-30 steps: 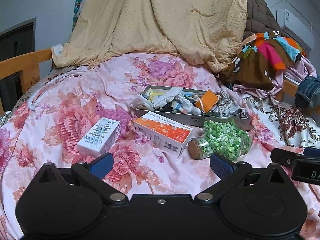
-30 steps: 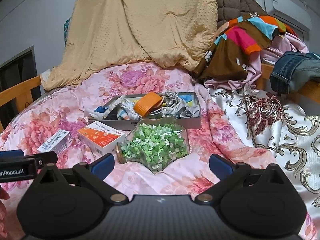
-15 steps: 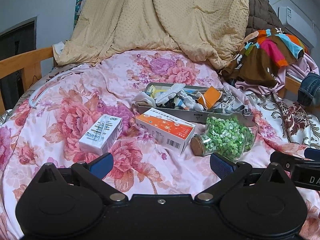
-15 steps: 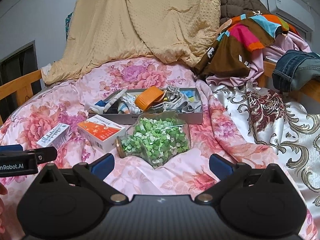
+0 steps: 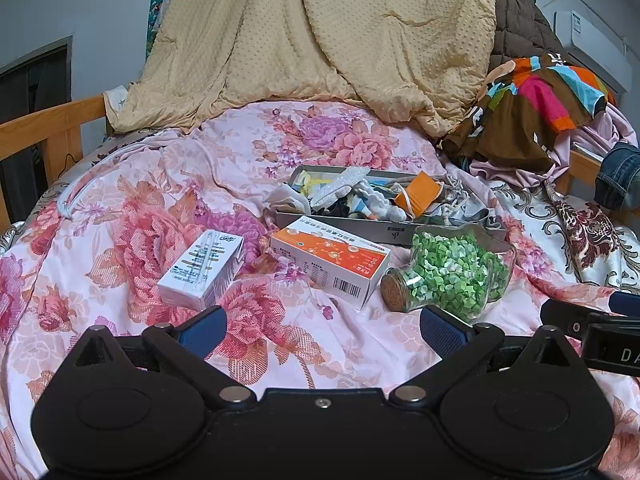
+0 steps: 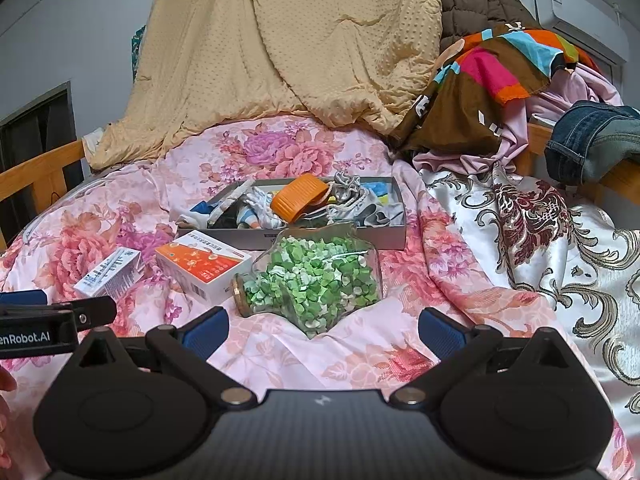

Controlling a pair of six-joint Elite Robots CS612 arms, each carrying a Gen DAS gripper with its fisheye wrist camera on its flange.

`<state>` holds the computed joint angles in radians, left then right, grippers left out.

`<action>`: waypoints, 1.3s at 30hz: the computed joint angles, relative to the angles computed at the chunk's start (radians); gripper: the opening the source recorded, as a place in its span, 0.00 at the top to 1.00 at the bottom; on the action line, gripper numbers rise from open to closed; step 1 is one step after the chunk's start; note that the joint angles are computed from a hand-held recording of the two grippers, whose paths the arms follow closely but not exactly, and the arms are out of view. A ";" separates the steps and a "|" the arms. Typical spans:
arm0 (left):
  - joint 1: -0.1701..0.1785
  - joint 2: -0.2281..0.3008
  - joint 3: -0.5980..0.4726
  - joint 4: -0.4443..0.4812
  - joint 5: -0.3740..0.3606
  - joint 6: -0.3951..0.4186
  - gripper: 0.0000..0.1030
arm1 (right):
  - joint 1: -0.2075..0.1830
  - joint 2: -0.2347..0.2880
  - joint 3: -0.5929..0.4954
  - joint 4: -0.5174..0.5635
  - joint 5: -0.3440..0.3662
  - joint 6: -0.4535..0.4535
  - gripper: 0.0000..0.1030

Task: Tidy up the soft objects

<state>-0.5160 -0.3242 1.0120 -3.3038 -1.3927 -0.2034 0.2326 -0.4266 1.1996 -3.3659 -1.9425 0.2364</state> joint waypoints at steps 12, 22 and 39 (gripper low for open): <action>-0.001 0.000 0.001 -0.002 0.000 0.000 0.01 | 0.000 0.000 -0.001 0.002 -0.001 0.000 0.00; 0.000 0.000 0.000 -0.002 -0.002 0.005 0.01 | 0.001 0.000 -0.001 0.002 -0.001 0.001 0.00; -0.002 -0.011 0.010 0.003 0.013 0.039 0.01 | 0.000 0.001 -0.002 0.003 0.001 0.001 0.00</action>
